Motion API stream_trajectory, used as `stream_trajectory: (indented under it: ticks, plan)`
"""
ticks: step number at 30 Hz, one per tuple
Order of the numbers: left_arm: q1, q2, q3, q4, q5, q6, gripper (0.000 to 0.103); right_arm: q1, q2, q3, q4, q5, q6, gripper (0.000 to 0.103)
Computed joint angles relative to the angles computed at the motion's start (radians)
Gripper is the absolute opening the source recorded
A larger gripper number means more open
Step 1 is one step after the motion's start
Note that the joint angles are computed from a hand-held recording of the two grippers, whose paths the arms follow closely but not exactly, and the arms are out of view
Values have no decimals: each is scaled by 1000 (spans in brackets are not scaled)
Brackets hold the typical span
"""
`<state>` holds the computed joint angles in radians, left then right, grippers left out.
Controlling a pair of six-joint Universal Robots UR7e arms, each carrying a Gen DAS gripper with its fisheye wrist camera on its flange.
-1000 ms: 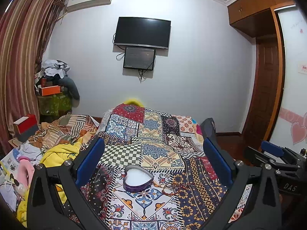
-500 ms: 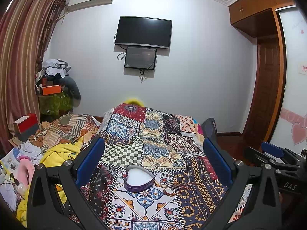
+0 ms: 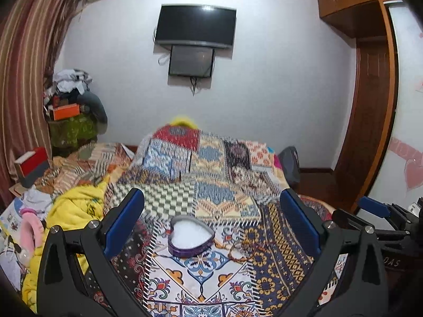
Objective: Organize jewelry
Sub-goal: 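Lower the left tool onto the red beaded bracelet and close it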
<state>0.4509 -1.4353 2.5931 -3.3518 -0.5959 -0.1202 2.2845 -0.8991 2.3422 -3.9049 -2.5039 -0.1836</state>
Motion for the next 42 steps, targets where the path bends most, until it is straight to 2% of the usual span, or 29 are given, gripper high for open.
stream_trajectory:
  ticks: [7,9,11,16,18,19,21,26,30,33,37,42]
  plan:
    - [128,91,-49,68,-87,-18,103,-108,-16,45,108,45,58,89]
    - [165,123,-62,94,-107,-25,97,-135,-18,53,133,59,57,89]
    - [195,153,-76,120,-123,-31,93,-162,-17,60,160,79,52,84]
    - [282,211,-113,184,-224,-39,83,-220,-35,68,255,151,69,61]
    - [318,229,-134,221,-281,-47,72,-248,-46,70,288,191,78,55]
    - [327,233,-140,236,-299,-52,70,-260,-51,72,299,212,83,50]
    - [354,250,-160,263,-343,-50,62,-282,-62,74,322,252,93,47]
    - [399,298,-215,316,-410,-34,45,-335,-76,63,385,333,114,36]
    - [437,342,-270,361,-462,-20,28,-360,-74,51,413,353,124,31]
    - [457,365,-295,373,-487,-19,26,-383,-85,42,441,382,130,27]
    - [475,384,-322,389,-505,-25,26,-394,-80,20,466,380,125,24]
    - [489,415,-354,395,-498,2,18,-403,-55,-13,494,370,128,23]
